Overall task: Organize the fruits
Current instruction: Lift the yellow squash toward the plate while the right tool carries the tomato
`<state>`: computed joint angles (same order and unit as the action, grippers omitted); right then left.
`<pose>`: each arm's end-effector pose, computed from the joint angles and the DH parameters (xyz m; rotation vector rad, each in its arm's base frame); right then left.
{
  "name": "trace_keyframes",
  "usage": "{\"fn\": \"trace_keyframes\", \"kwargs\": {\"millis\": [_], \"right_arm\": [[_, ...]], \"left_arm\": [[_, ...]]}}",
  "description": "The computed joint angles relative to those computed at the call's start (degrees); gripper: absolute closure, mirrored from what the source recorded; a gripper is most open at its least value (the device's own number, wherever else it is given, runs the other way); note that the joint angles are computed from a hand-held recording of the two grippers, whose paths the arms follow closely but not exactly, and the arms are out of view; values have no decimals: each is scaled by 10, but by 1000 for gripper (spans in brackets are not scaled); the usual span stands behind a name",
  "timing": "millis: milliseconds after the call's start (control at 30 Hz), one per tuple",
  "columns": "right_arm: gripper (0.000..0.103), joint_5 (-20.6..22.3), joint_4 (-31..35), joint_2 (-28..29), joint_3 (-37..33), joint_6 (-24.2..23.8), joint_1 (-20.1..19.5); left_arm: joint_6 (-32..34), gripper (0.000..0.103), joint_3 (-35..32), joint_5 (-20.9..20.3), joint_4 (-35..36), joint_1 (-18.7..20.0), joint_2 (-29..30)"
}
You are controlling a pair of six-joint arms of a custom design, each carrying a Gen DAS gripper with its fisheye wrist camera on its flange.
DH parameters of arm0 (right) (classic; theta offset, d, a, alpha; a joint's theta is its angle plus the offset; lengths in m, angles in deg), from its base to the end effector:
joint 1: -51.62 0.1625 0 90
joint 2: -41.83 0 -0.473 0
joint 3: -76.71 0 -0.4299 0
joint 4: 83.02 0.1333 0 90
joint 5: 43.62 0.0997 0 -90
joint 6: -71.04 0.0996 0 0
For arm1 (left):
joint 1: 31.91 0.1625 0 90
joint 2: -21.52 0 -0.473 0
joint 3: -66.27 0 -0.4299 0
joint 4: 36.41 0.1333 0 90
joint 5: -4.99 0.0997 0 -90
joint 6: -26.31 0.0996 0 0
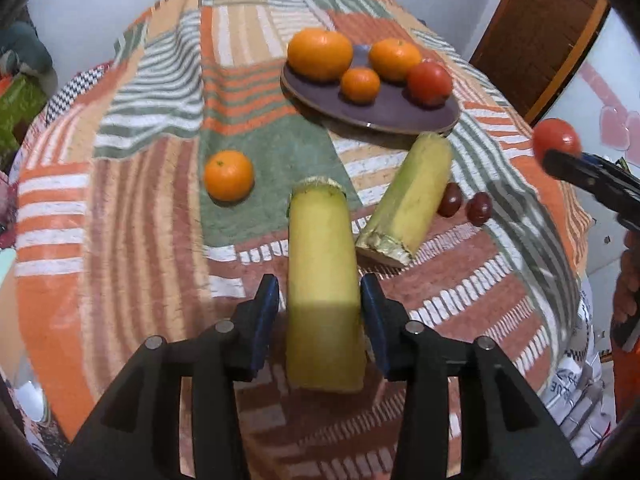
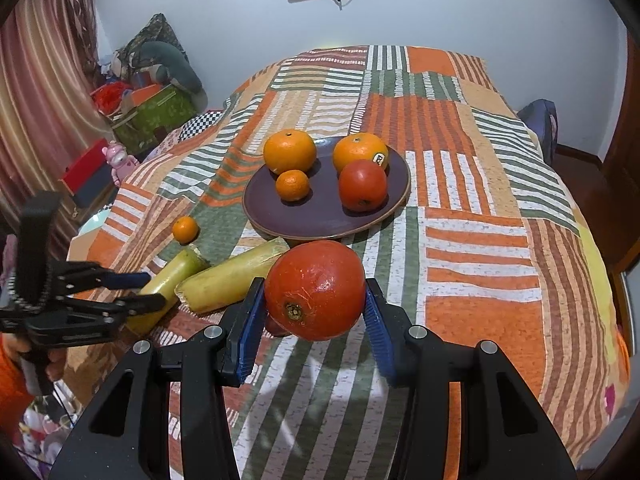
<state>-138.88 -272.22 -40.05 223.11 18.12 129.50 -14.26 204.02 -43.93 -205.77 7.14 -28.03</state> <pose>0.0395 -0.4075 0.2178 0.8947 -2.5157 0.6370 -0.1911 -0.4110 0.0032 0.2963 2.4669 -0.5327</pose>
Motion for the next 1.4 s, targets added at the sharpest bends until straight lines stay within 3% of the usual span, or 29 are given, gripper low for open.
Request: {"fn": "trace_keyframes", "kwargs": {"millis": [233, 633, 900, 1167, 1400], "right_arm": [[59, -5, 2, 4, -6, -1, -6], [59, 2, -2, 13, -20, -2, -4], [59, 4, -7, 32, -36, -4, 9], [59, 1, -28, 63, -57, -18, 24], [59, -4, -27, 85, -83, -18, 30]], "left_arm": [[17, 66, -26, 38, 2, 8, 33], [7, 66, -12, 61, -24, -9, -10], [68, 66, -47, 67, -63, -8, -14], [150, 66, -117, 62, -99, 14, 31], [198, 66, -189, 33, -97, 49, 74]]}}
